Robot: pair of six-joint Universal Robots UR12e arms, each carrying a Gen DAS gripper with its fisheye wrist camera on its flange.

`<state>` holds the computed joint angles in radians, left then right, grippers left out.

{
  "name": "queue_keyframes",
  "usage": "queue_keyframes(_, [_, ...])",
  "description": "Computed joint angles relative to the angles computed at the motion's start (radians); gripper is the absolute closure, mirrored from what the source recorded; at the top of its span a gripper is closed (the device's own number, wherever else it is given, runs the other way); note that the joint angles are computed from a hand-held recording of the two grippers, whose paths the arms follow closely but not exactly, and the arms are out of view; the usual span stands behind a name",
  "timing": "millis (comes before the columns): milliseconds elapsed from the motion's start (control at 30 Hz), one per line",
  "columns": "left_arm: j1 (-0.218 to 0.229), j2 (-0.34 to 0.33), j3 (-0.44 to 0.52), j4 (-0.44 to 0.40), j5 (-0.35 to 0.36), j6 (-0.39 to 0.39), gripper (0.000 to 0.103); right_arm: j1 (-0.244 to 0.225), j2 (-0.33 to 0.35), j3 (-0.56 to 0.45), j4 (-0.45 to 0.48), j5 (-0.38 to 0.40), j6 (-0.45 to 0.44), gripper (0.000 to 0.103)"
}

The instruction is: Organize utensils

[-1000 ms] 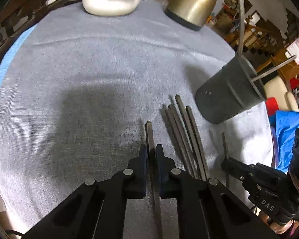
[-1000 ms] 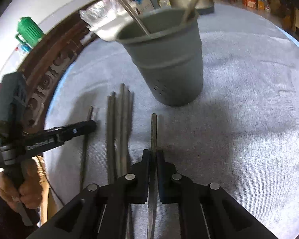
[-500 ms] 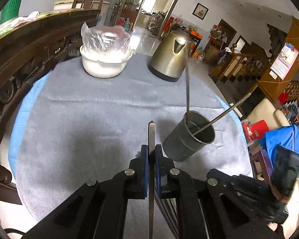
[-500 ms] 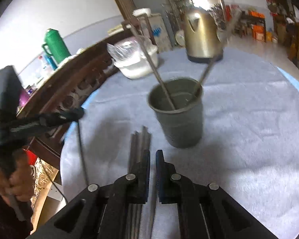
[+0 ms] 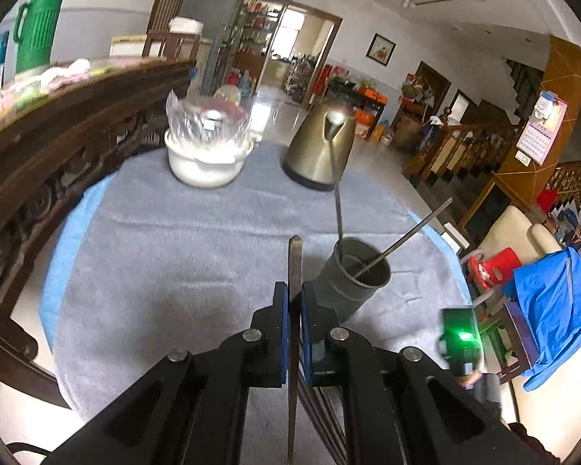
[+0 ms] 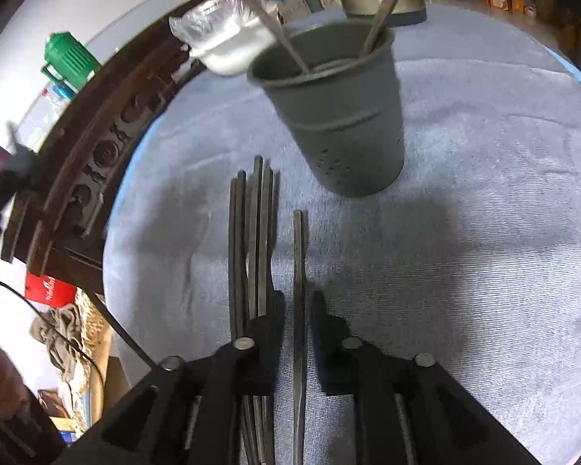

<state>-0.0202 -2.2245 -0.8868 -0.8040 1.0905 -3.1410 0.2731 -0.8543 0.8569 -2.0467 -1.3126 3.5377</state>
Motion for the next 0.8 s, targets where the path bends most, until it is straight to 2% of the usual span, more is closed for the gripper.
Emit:
queue_keyframes(100, [-0.003, 0.010, -0.014, 0.033, 0.016, 0.014, 0.097, 0.011, 0.019, -0.034, 0.041, -0.045, -0.008, 0.077])
queue_keyframes(233, [-0.005, 0.015, -0.017, 0.032, 0.011, 0.021, 0.097, 0.025, 0.048, -0.086, 0.079, -0.106, -0.036, 0.079])
queue_keyframes(267, [-0.004, 0.016, -0.019, 0.031, 0.009, 0.022, 0.097, 0.029, 0.059, -0.104, 0.087, -0.125, -0.044, 0.082])
queue_keyframes(333, [-0.004, 0.016, -0.017, 0.025, 0.007, 0.021, 0.097, 0.037, 0.073, -0.131, 0.108, -0.168, -0.081, 0.095])
queue_keyframes(433, [-0.004, 0.019, -0.020, 0.033, 0.013, 0.022, 0.097, 0.029, 0.058, -0.106, 0.094, -0.149, -0.088, 0.097])
queue_keyframes(567, [-0.003, 0.020, -0.020, 0.035, 0.017, 0.023, 0.097, 0.023, 0.021, -0.041, -0.019, -0.131, -0.101, 0.097])
queue_keyframes(633, [-0.004, 0.016, -0.013, 0.024, 0.025, 0.032, 0.097, 0.023, 0.007, -0.024, -0.047, -0.141, -0.115, 0.097])
queue_keyframes(700, [-0.004, 0.006, 0.006, -0.004, 0.040, 0.030, 0.097, 0.017, -0.014, 0.008, -0.104, -0.126, -0.112, 0.097])
queue_keyframes(800, [0.007, -0.023, 0.051, -0.077, 0.024, 0.013, 0.097, 0.006, -0.047, 0.064, -0.182, -0.082, -0.095, 0.097])
